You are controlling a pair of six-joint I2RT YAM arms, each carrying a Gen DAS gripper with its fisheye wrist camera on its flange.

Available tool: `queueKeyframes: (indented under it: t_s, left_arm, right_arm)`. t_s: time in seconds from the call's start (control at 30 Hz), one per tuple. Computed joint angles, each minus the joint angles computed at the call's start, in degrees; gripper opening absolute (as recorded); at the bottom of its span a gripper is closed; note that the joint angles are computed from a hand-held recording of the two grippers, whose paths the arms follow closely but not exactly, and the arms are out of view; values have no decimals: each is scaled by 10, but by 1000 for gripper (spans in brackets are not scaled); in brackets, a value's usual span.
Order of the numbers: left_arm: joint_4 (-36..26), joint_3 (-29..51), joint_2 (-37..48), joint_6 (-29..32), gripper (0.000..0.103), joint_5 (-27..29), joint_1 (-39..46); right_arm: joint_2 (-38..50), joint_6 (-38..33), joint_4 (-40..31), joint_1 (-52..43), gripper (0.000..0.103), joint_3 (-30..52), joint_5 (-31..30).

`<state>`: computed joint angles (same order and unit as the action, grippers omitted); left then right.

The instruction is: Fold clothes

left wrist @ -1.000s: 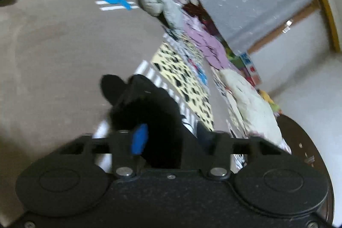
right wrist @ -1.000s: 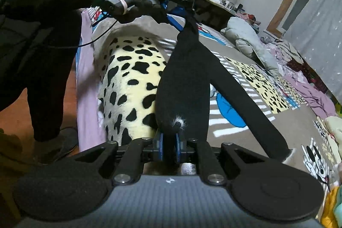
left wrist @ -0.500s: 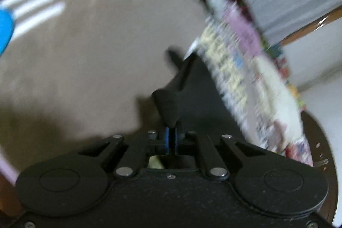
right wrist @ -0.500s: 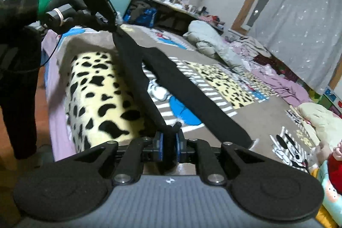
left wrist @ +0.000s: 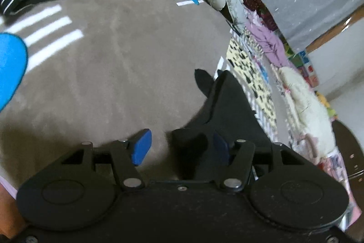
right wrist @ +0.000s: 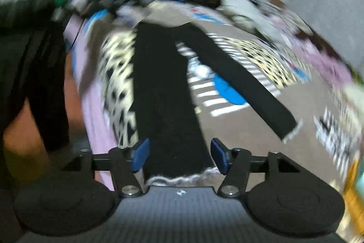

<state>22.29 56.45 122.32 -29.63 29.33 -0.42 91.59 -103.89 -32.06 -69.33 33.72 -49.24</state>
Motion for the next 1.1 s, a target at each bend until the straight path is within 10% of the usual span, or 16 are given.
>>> queueKeyframes:
  t_s: [0.23, 0.33, 0.47, 0.6, 0.77, 0.93, 1.1]
  left_arm:
    - [13, 0, 6, 34, 49, -43, -25]
    - [10, 1, 9, 61, 22, -57, -37]
    - [23, -7, 4, 72, 14, -57, -41]
    - [2, 0, 2, 85, 16, -61, -43]
    - [34, -32, -34, 106, 30, -96, -48]
    - [110, -63, -56, 201, 30, -93, -82]
    - [93, -28, -20, 303, 30, -97, -138]
  right_arm:
    - [130, 349, 129, 59, 59, 70, 39]
    - [185, 381, 136, 74, 34, 89, 40]
    - [179, 377, 160, 83, 9, 65, 43]
    - [120, 394, 116, 66, 7, 102, 9]
    - [144, 465, 250, 125, 15, 108, 164]
    - [123, 509, 230, 125, 22, 96, 58]
    - [73, 586, 353, 264, 22, 10, 29]
